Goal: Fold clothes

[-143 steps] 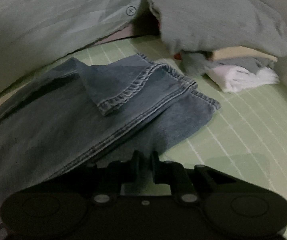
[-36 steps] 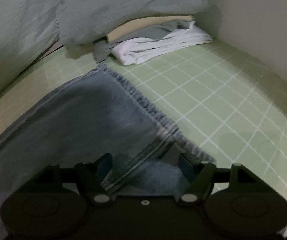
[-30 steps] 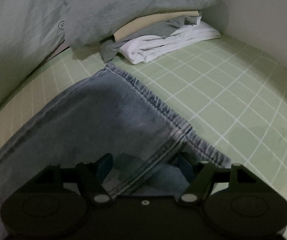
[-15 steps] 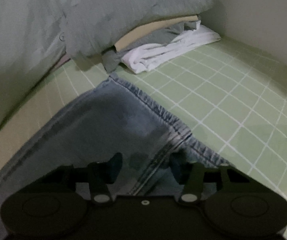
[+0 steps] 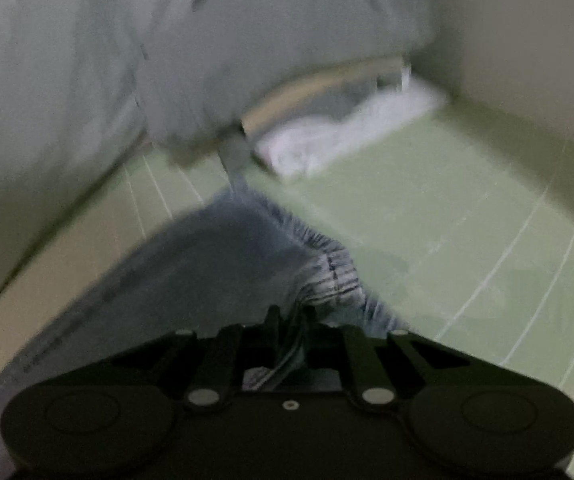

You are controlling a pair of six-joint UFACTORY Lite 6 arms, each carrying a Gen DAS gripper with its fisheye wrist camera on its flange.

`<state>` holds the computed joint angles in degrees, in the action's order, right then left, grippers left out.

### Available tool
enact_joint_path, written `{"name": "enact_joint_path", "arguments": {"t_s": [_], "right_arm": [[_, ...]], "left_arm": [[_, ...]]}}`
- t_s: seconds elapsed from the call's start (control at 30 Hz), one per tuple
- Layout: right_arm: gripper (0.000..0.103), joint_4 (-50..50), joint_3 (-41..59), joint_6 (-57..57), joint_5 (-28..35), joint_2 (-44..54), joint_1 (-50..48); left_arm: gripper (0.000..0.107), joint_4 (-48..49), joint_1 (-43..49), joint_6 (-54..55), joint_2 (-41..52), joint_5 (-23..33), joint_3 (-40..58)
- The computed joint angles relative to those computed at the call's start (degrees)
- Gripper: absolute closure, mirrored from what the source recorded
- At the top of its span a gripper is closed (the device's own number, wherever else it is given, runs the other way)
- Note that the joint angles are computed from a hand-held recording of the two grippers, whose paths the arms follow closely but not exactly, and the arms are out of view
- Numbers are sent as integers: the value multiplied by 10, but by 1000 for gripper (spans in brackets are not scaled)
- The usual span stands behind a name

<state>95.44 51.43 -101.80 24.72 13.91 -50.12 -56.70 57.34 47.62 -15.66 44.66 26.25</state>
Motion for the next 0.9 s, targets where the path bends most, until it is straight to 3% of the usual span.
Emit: {"name": "enact_joint_path", "arguments": {"t_s": [0.2, 0.27, 0.33, 0.37, 0.4, 0.47, 0.53, 0.57, 0.6, 0.73, 0.9], "right_arm": [[93, -56, -72, 17, 82, -143, -93], [93, -90, -88, 43, 85, -156, -122], [91, -118, -102, 24, 37, -138, -110], [83, -117, -109, 8, -6, -127, -91], [68, -113, -116, -10, -49, -113, -71], [53, -89, -143, -46, -100, -126, -46], [26, -22, -190, -113, -98, -181, -43], [7, -1, -213, -133, -90, -210, -43], [1, 14, -235, -146, -82, -240, -44], [0, -54, -290, -56, -81, -311, -3], [0, -189, -364, 154, -127, -417, 113]], "left_arm": [[103, 56, 82, 33, -75, 93, -1], [102, 89, 94, 34, -78, 93, -10], [88, 119, 71, 20, -64, 52, -21], [82, 142, 61, -1, -58, 30, -22], [71, 155, 65, -5, -58, 27, -19], [53, 172, 83, 1, -62, 32, -12], [30, 162, 116, 32, -69, 44, -5], [27, 156, 133, 47, -69, 47, 0], [26, 151, 147, 58, -61, 45, 9], [23, 143, 188, 75, 16, 26, 65], [21, 131, 240, 97, 123, 16, 149]]}}
